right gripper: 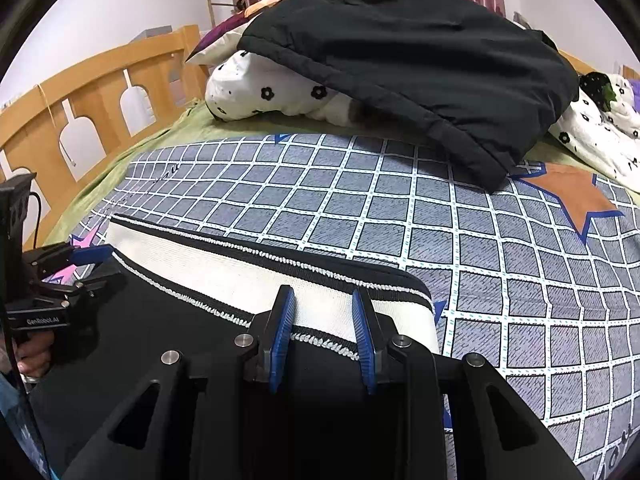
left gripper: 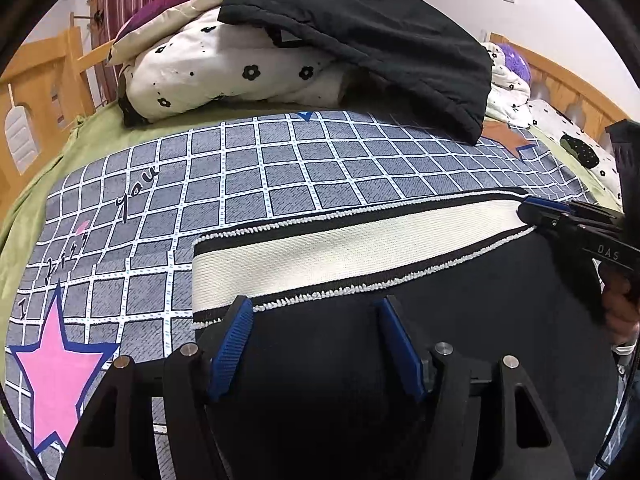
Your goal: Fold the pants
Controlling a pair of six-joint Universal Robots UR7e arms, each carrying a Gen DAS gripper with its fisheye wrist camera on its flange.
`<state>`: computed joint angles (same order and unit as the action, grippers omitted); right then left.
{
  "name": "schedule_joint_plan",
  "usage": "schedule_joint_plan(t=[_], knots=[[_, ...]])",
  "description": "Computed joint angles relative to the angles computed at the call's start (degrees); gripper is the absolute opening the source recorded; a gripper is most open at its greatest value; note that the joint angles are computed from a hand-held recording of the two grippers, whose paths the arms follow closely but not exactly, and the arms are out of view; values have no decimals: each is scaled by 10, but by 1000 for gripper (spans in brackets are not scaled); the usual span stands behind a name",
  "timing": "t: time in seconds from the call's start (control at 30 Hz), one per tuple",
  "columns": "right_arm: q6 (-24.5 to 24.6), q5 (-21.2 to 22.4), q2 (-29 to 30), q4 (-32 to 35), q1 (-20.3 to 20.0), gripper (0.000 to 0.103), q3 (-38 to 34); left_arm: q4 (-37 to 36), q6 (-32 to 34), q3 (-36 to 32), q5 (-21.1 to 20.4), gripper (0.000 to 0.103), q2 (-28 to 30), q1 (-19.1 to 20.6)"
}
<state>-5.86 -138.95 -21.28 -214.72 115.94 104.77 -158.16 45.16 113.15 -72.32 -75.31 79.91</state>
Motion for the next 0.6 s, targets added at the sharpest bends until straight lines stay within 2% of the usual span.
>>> schedule_joint_plan(t=[0.23, 0.4, 0.53, 0.6], knots=[[-14, -12, 13, -13, 5, 28, -9, -20, 9, 4, -6, 65, 3, 2], [-9, 3, 8, -20, 1, 28, -1, -28, 12, 7, -5, 65, 2, 1], [-9, 6, 9, -25, 0, 28, 0, -76, 40, 29, -14, 65, -9, -8], [-10, 8, 8, -28, -1, 28, 2, -86, 44, 30, -2, 65, -2, -11]])
